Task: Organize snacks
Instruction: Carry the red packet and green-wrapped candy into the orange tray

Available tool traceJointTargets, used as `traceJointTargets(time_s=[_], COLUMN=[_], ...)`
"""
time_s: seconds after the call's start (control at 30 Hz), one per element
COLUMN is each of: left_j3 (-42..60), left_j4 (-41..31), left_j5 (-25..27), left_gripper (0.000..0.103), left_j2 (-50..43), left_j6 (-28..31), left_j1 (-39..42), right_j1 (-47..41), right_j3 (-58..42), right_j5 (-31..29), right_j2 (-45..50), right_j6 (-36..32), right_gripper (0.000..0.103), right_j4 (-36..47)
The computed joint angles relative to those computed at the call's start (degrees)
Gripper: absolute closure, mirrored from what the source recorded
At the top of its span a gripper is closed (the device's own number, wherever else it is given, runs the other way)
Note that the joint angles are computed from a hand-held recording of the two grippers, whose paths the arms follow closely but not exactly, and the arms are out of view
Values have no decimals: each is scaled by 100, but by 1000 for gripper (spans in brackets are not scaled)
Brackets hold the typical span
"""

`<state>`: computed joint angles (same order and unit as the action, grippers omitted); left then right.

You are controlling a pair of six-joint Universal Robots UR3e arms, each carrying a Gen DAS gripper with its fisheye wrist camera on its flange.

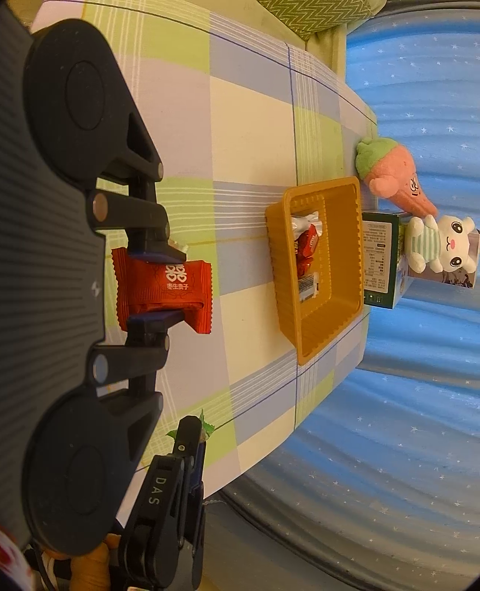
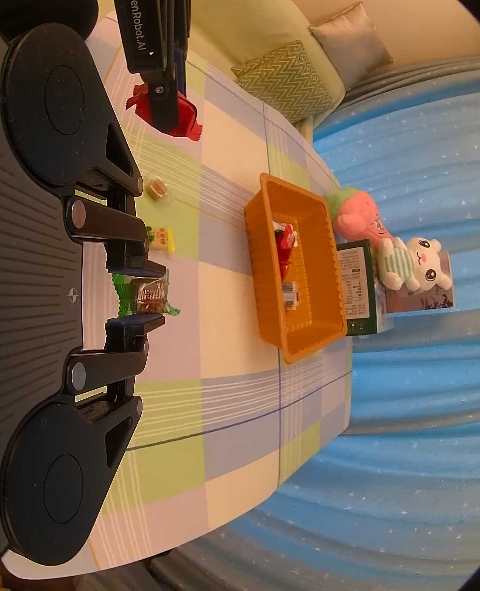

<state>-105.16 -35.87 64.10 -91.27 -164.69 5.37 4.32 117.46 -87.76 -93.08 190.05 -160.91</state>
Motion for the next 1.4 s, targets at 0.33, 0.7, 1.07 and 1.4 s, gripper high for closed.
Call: traceJointTargets(time_s=[0.33, 0.7, 1.07, 1.4], left_j3=[857, 1875, 3626, 6759], left_j4=[-31, -186, -610, -1730], left_j5=[-6, -12, 18, 117], left_gripper=[80, 80, 80, 80], left_j2=[-583, -1338, -2563, -4408], left_j6=[-191, -359, -566, -794], left_j1=[-132, -220, -310, -407], right_j1=[-199, -348, -448, -474], right_j3=[-679, -1610, -3188, -5470], right_j5=[127, 295, 487, 615], right_j2=[450, 1161, 2220, 3682], right_j6=[-289, -525, -750, -888], right_gripper=[82, 82, 82, 82], right_j4=[114, 227, 676, 1525])
